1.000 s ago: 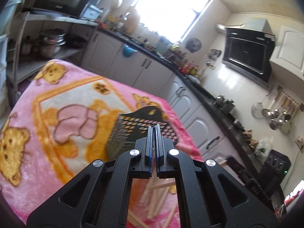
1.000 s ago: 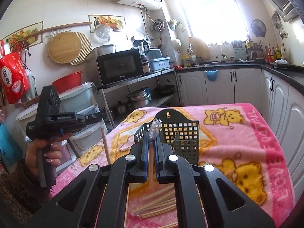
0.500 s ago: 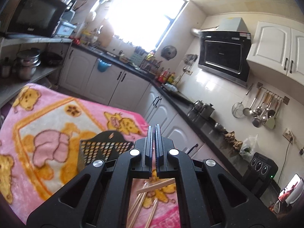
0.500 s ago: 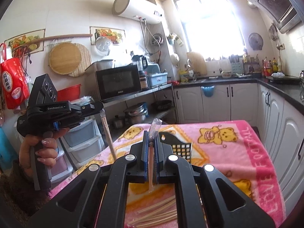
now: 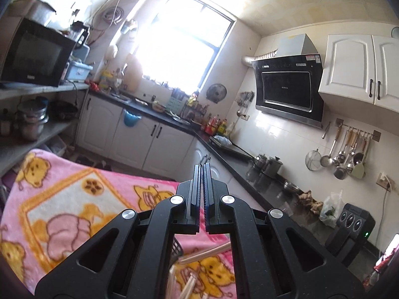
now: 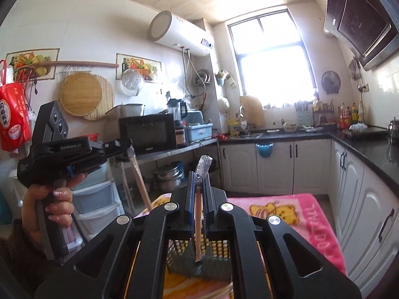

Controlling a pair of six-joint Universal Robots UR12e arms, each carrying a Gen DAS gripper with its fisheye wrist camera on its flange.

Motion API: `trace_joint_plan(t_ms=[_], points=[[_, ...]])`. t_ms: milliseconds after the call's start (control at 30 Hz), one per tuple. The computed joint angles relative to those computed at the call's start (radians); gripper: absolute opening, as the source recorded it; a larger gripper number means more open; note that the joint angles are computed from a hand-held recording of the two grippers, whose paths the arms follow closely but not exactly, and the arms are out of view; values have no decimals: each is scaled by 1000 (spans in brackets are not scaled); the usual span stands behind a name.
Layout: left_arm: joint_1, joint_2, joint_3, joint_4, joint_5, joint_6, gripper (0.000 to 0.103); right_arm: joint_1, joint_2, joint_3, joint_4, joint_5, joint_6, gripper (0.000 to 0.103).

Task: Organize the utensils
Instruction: 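Lift the left tool's chopstick into the green basket while the right tool inserts its own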

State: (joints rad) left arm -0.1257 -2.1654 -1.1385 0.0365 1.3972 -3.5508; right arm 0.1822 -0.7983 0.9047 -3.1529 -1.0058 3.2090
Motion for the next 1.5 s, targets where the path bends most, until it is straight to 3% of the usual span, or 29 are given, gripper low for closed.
trace_joint_plan(t_ms=[267,767,1067,1400,1500], points=[[11,-33,60,-46,44,-24,0,2,63,-133,65,-21,21,6],[37,-83,84,-97,23,-97,0,24,171,-307,268,-68,6,6],[41,-92,67,-117,7,-132,0,31,207,-361,352,-90,27,6],[32,-96,59,-148,14,-119,1,31,213,-377,403,-92,31,6],[31,-95,49,-153,23,-123,1,30,215,-380,424,-87,38,11]])
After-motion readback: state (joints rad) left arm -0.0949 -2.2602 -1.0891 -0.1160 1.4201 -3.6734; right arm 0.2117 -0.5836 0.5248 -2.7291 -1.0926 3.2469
